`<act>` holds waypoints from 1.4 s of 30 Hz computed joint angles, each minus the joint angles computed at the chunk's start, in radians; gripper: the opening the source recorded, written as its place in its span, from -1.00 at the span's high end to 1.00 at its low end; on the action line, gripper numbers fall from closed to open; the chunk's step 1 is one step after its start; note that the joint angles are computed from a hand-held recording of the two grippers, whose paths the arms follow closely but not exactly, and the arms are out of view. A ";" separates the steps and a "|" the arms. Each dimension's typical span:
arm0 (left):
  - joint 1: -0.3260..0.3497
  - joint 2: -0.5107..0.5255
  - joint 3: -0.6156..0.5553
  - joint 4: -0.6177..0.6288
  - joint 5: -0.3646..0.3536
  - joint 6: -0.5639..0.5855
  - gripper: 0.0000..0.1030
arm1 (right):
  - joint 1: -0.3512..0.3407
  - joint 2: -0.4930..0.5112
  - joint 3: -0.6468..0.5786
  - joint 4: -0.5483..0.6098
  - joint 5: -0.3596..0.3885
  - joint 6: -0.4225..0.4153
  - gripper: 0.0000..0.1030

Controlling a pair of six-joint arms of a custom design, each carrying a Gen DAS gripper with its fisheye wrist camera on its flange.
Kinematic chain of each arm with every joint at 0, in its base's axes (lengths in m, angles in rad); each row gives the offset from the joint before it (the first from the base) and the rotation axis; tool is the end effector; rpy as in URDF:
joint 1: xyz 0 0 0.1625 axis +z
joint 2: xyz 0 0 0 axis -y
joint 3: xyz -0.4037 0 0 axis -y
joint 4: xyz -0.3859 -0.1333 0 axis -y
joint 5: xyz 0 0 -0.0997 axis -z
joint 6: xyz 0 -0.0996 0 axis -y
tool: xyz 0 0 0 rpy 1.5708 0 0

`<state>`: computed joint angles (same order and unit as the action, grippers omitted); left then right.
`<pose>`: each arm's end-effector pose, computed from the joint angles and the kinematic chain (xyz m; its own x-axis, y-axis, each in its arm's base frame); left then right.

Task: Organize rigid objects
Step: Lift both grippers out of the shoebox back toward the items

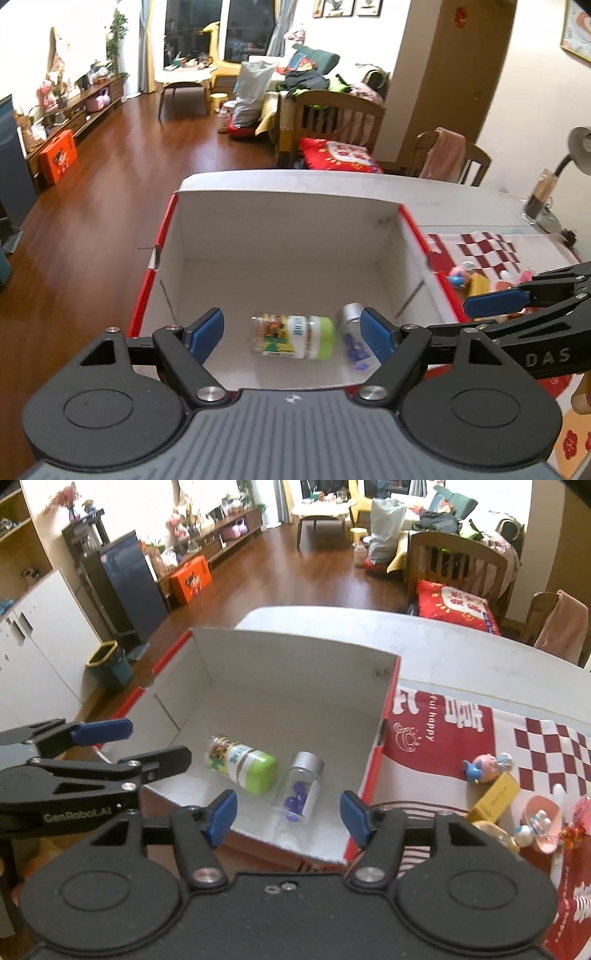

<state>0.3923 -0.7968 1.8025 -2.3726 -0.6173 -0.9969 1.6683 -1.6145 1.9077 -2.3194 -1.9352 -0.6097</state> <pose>-0.4491 -0.4180 0.0486 -0.7972 0.0102 -0.6036 0.4336 0.7054 -0.5607 0.1443 -0.4705 0.4146 -0.7248 -0.4585 0.5143 -0.6129 0.7700 -0.1773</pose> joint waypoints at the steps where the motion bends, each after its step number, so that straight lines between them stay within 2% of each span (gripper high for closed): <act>1: -0.007 0.000 0.000 -0.007 -0.002 0.007 -0.57 | 0.001 -0.014 0.004 0.001 0.004 -0.002 -0.23; 7: -0.041 -0.001 -0.002 -0.021 -0.006 0.022 -0.58 | -0.018 -0.105 0.033 -0.001 0.054 -0.025 -0.42; 13: -0.077 0.006 -0.016 0.013 -0.004 0.004 -0.60 | -0.075 -0.189 0.043 -0.001 0.132 -0.049 -0.58; 18: -0.097 0.030 -0.046 0.032 -0.002 -0.018 -0.63 | -0.149 -0.251 0.045 0.009 0.203 -0.080 -0.70; 23: -0.114 0.073 -0.085 0.048 0.019 -0.044 -0.64 | -0.248 -0.311 0.043 0.029 0.292 -0.147 -0.87; 25: -0.118 0.090 -0.100 0.044 0.021 -0.053 -0.76 | -0.297 -0.333 0.038 0.039 0.335 -0.182 -0.99; 30: -0.123 0.155 -0.162 0.029 0.013 -0.041 -0.80 | -0.409 -0.370 0.026 0.066 0.418 -0.266 -1.00; 35: -0.127 0.236 -0.239 0.005 -0.014 -0.020 -0.80 | -0.499 -0.378 0.008 0.087 0.452 -0.357 -1.00; 42: -0.119 0.367 -0.388 0.019 -0.056 -0.006 -0.80 | -0.584 -0.341 -0.047 0.126 0.483 -0.440 -1.00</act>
<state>0.2731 -0.4294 1.4146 -2.3534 -0.6732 -1.0024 1.0840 -1.9558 1.8611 -2.1933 -1.4521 -1.0495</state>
